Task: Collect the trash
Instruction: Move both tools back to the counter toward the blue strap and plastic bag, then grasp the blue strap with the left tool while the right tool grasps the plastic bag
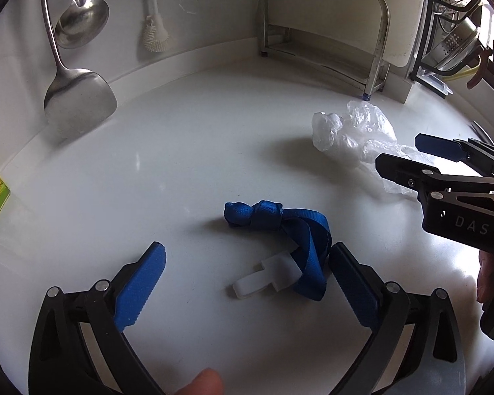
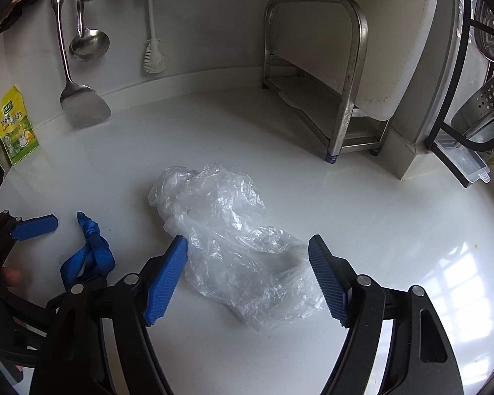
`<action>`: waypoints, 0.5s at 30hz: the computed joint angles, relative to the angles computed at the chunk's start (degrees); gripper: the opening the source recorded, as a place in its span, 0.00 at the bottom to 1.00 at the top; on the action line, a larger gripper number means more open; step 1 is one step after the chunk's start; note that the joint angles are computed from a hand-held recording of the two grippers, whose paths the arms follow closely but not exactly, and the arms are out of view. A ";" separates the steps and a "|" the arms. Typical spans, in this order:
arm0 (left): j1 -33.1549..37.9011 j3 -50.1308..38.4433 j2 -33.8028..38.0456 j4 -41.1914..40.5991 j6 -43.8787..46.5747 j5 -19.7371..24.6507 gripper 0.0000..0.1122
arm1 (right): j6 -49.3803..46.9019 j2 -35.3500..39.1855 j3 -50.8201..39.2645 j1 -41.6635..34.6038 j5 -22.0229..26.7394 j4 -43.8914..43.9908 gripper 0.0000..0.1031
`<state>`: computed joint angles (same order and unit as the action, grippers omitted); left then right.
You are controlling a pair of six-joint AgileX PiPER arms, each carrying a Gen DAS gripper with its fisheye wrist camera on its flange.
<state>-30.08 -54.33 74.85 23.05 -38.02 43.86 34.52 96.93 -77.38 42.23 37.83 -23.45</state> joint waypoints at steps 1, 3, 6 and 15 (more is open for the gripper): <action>0.55 -0.02 0.09 -1.01 0.78 -0.40 0.87 | -0.17 0.28 -0.45 -0.13 0.31 0.05 0.71; 0.68 -0.13 0.26 -0.96 0.72 -0.46 0.87 | -0.41 0.88 -1.03 -0.37 0.48 -0.10 0.71; 0.67 -0.11 0.29 -0.91 0.72 -0.51 0.87 | -2.02 2.72 -2.80 -0.90 1.20 0.94 0.71; 0.67 0.07 0.02 -1.20 1.05 -0.63 0.87 | -11.53 6.05 -7.25 -2.42 2.51 8.19 0.45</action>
